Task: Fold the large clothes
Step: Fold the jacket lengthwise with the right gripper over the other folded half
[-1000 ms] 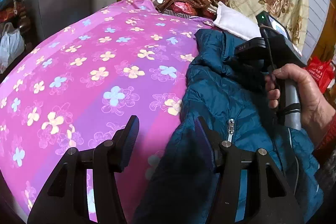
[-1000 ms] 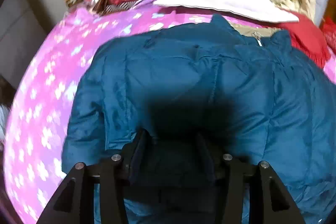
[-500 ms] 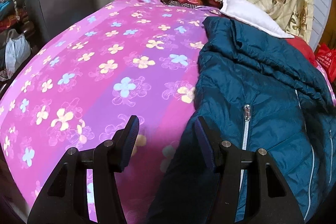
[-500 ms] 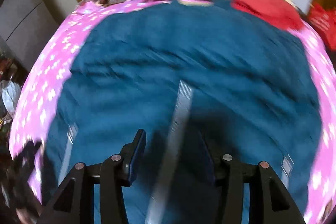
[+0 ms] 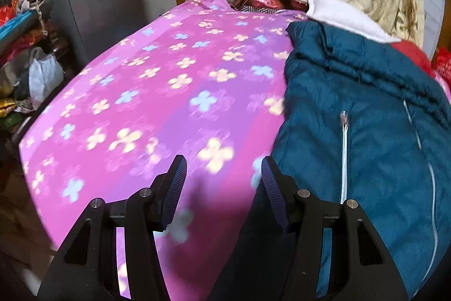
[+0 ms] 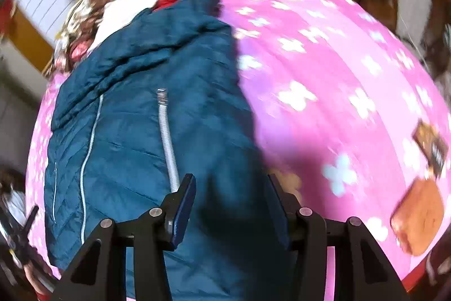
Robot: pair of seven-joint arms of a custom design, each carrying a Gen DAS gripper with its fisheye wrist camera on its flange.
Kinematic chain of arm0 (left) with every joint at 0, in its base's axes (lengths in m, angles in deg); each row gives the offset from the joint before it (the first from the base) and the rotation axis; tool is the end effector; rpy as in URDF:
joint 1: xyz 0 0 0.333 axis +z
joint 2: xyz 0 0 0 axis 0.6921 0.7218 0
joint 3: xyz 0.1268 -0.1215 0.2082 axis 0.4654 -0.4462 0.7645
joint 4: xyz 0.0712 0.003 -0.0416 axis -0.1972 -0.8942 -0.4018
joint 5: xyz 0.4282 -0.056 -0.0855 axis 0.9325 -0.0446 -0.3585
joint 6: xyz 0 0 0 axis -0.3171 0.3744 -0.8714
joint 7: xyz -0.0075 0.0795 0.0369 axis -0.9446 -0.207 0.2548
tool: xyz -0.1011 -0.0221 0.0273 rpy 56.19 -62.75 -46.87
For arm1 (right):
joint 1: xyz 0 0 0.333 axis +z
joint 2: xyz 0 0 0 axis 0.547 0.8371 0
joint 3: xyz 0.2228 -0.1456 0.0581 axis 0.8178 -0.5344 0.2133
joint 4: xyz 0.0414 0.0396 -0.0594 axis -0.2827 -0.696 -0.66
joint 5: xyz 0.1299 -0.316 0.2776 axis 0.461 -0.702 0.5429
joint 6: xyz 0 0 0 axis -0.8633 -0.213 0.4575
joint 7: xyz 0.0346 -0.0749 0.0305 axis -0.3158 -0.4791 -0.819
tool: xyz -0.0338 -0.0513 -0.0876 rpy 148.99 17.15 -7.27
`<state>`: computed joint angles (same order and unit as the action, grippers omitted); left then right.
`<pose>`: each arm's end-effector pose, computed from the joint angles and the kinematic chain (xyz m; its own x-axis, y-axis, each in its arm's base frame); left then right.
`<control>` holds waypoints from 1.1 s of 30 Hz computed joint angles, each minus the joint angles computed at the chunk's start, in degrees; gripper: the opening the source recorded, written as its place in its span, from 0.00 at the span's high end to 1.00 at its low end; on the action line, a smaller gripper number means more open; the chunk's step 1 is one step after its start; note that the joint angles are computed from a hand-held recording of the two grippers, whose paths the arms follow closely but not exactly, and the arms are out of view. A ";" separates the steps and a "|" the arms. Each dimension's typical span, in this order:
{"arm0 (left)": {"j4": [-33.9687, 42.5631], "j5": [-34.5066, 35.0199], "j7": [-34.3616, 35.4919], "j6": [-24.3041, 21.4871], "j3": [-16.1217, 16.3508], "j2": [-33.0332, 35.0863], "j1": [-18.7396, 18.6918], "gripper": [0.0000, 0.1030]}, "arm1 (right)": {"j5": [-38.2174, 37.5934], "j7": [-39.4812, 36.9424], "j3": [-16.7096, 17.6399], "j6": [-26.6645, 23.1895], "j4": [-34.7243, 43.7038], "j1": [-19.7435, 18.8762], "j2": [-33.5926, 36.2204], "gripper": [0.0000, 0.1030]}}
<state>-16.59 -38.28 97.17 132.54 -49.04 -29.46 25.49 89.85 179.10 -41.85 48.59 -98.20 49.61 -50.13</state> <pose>0.6181 -0.2853 0.4659 0.5717 -0.8178 -0.0670 -0.6271 -0.3828 -0.6783 0.7313 0.2266 0.5202 -0.0451 -0.9662 -0.2537 -0.9040 0.1476 -0.4013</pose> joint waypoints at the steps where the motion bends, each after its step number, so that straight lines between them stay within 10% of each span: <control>1: -0.56 -0.10 0.12 -0.47 -0.14 -0.55 -0.14 0.47 | 1.08 -0.21 0.18 1.43 -3.08 -0.58 -1.76 0.53; 13: -2.40 -4.06 0.48 -4.31 -2.34 -2.76 -1.10 0.47 | 4.35 -4.88 1.12 11.97 -16.96 -1.64 -9.15 0.52; 33: -0.43 -8.90 3.77 -1.38 -1.37 -0.16 -0.66 0.47 | 9.89 -9.27 1.74 12.09 -12.00 -3.18 -3.61 0.36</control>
